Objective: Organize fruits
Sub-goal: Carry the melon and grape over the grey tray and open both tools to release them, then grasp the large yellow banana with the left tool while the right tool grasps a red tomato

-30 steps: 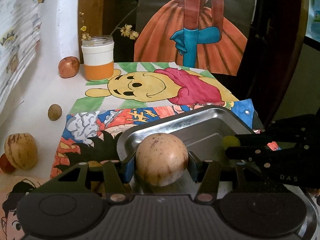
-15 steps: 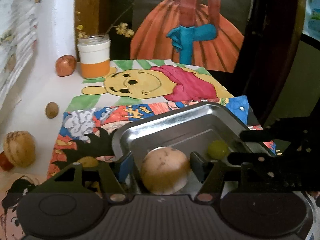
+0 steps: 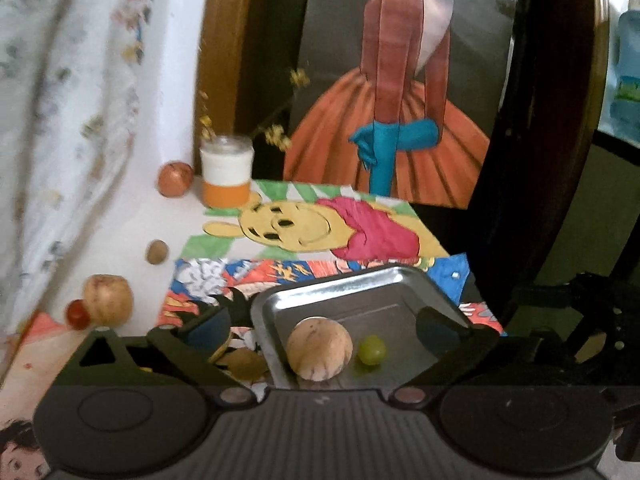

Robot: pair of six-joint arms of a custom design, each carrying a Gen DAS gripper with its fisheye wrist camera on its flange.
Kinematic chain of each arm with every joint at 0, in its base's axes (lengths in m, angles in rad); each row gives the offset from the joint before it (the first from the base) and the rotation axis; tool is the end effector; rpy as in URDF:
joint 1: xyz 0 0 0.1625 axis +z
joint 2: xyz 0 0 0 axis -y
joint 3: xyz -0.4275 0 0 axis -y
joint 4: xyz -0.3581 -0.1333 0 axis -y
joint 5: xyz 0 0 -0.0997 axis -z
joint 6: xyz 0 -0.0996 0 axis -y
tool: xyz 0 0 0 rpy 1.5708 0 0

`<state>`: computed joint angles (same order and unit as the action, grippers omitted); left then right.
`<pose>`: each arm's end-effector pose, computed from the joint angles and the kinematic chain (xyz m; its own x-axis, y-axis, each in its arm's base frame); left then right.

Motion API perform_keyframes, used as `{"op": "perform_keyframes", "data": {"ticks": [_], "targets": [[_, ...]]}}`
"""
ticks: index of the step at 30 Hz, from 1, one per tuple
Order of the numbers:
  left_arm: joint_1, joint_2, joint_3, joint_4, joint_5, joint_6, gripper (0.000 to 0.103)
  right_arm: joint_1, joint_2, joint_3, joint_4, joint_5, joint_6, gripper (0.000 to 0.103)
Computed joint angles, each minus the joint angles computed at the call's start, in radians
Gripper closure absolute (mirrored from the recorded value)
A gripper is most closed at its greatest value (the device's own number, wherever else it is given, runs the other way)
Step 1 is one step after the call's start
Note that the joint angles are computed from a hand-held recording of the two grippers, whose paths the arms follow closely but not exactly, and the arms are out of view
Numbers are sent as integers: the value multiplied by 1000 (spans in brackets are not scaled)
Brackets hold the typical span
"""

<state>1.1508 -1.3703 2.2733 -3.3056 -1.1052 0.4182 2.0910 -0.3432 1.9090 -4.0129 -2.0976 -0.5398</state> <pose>-0.0168 -0.4742 0.3140 -0.7577 0.3058 -0.5765 0.6373 0.5371 -0.5526 0.3378 -0.4223 -0.0302 -0.6446 -0.3664 0.6709 -0.7571 0.4278 -0.4937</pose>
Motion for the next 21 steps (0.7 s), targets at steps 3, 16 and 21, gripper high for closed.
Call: {"op": "perform_keyframes", "data": {"ticks": [3,16,21], "targets": [[-30,-64,61,-24,26,-15,0,42,0,19,-37,-34,30,1],[-175,-415,303,22,196,-105,0,218,4,97,-51,-104,184,1],[-217,-562,368,111,252,-130,0,276,23,100,-30,-128,212,1]]}}
